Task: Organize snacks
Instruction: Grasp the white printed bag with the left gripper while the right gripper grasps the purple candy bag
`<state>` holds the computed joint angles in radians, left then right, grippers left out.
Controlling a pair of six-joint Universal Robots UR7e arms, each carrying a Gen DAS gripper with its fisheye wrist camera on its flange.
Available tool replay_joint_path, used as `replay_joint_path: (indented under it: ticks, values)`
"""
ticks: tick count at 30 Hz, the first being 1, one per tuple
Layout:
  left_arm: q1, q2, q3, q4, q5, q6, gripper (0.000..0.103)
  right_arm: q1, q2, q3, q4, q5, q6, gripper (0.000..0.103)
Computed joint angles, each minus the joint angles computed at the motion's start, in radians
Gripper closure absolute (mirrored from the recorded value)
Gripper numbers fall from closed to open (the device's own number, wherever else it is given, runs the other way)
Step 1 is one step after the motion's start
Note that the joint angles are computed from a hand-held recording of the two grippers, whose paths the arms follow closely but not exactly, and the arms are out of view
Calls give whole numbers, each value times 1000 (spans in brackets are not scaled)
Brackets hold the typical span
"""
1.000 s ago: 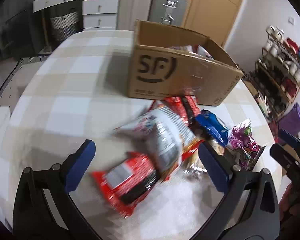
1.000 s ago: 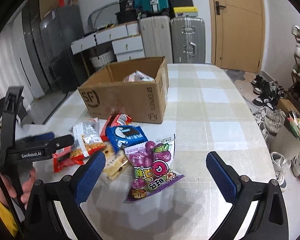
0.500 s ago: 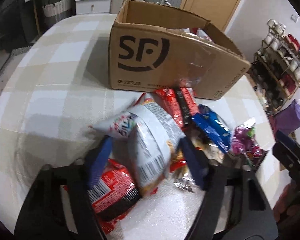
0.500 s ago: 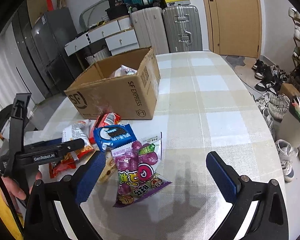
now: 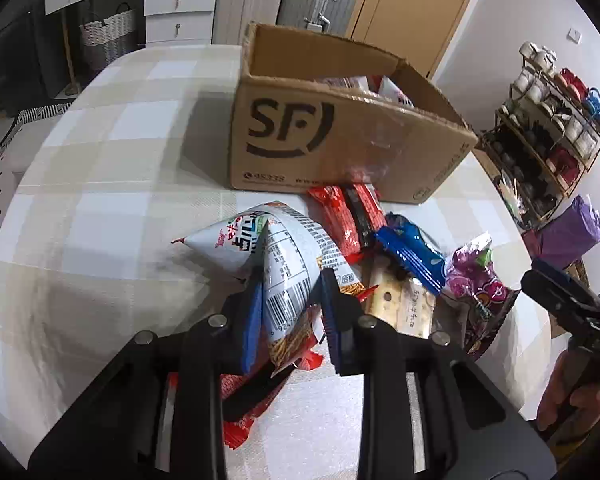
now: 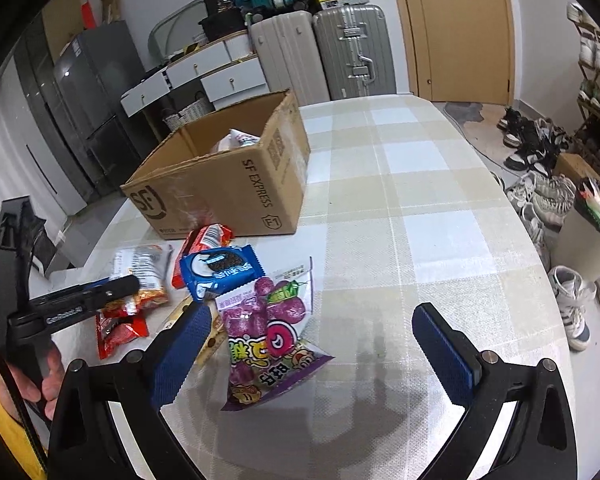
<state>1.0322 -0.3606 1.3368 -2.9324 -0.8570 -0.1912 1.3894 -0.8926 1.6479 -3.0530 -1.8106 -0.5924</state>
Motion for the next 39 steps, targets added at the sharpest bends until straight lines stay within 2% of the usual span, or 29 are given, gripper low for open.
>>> replay_joint_path:
  ticks: [6,12,16,21,23,24,25,30,32,33,36,39]
  values:
    - [-3,-42,65,-74,-6,10,79,-10,-7,-8,36,17,27,1]
    - [-21,-127,201,-215,-19,21,79,-39,-42,-2,89,123,64,1]
    - [-17,-181,272,-251,-35,0,79,-35,-21,-34,164,96,80,1]
    - [-7,-230,336,-289,-39,-25,79,-17,22,-70,217,23,69,1]
    - [-3,-246,355,-307,-44,-35,79,-10,35,-72,205,-7,53,7]
    - [-1,-256,368,-317,-49,-41,79,-10,39,-75,209,-10,50,18]
    - [1,-256,367,-318,-54,-44,79,-10,42,-80,222,-12,52,23]
    - [-4,-264,384,-335,-49,-48,79,-17,41,-83,262,24,70,33]
    - [-6,-261,382,-336,-48,-50,79,-20,37,-83,278,42,73,44]
    - [-6,-260,381,-337,-46,-52,79,-21,37,-85,286,45,76,57]
    - [-8,-258,380,-336,-44,-54,79,-31,32,-91,316,75,97,69]
    - [-10,-263,383,-329,-44,-58,79,-35,27,-87,317,84,96,75]
